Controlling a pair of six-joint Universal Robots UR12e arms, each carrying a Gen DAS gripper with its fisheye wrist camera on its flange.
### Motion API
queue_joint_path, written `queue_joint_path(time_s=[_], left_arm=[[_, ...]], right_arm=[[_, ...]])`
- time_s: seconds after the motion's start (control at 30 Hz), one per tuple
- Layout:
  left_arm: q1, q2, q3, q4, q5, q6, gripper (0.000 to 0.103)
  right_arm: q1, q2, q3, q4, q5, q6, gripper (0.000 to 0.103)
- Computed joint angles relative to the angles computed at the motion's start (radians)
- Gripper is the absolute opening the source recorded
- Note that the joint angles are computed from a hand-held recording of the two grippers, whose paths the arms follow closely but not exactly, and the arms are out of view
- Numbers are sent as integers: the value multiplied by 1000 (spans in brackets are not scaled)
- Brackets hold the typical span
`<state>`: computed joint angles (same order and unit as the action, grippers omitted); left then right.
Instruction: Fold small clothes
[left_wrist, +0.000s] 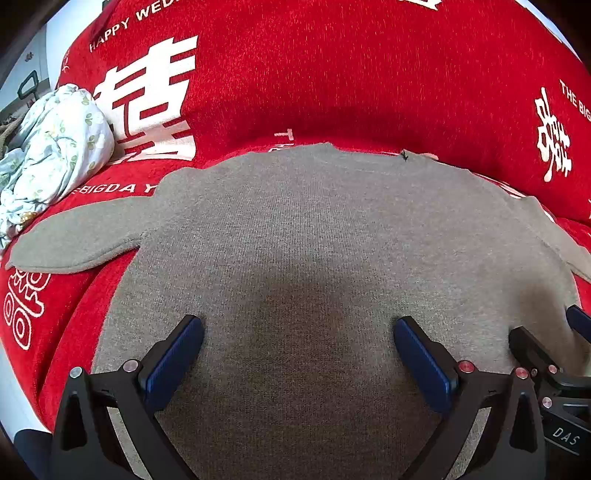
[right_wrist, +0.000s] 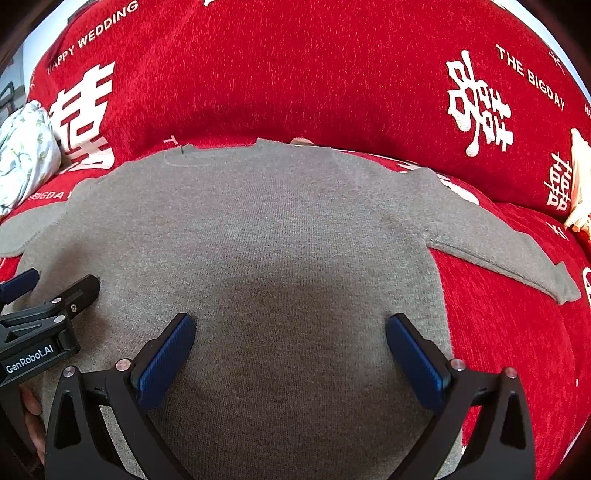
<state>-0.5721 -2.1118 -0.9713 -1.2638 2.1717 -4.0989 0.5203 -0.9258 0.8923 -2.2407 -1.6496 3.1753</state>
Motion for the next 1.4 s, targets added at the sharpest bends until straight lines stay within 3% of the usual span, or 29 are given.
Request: queue_joint_path(time_s=[0.6,0.97,1.17,1.33,1.4], left_arm=[[0,12,-25,38,-1,3,103],[0,1,2,-8,-6,-9,103],[4,-11,41,-76,-29,-36,103],[35,-25,109,-185,-168,-45,103],[53,-45,168,-269,-245,-37,103]], right_arm=[[-4,-9,22,-34,13,3,103],[0,-4,12,-20,0,0,103],[1,14,-44,77,-6,16,103],[-5,61,-174,274,27,10,103],[-15,75,-213,315,76,4,103]])
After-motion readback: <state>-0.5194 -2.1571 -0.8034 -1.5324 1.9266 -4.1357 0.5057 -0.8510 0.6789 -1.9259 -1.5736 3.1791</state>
